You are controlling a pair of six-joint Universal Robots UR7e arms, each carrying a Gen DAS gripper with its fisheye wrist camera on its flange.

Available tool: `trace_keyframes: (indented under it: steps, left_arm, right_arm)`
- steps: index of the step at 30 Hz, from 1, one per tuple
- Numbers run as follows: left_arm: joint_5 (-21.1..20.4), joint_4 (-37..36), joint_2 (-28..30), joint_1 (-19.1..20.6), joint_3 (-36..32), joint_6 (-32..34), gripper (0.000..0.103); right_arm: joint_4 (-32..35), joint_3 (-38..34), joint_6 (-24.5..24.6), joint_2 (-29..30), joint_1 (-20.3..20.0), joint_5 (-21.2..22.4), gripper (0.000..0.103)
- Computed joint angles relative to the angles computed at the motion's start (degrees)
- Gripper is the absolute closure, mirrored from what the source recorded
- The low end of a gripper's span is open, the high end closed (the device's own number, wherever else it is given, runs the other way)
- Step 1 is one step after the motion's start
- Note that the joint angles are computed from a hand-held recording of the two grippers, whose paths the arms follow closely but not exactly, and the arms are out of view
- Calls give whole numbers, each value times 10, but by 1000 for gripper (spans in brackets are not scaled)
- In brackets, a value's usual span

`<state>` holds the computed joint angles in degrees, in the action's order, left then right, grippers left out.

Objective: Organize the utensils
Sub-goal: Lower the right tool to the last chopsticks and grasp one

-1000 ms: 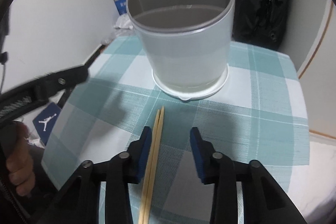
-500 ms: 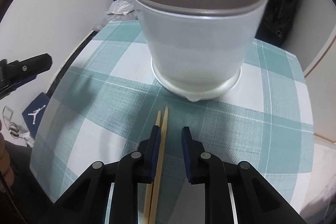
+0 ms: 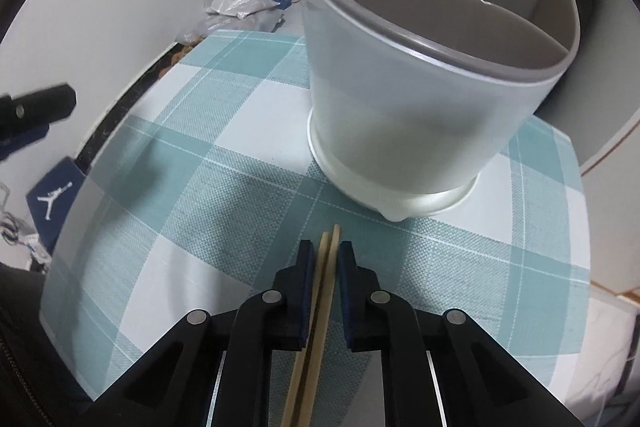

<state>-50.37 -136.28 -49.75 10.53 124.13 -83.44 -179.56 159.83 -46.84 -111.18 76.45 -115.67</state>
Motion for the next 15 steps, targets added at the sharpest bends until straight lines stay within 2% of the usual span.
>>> trace_keyframes:
  steps: [3,5,9,15]
  left_arm:
    - [-3,-4,4,1,-3,7,34]
    - [-5,-4,7,2,-5,13,34]
    - [-9,-7,10,3,-8,21,34]
    - [-15,-2,9,7,-9,19,34]
  right_arm:
    - [69,-11,30,-34,-17,33,92]
    - [97,-14,27,-64,-32,55,92]
    - [117,-18,21,-82,-40,56,92]
    - [6,-1,7,-7,11,-12,92]
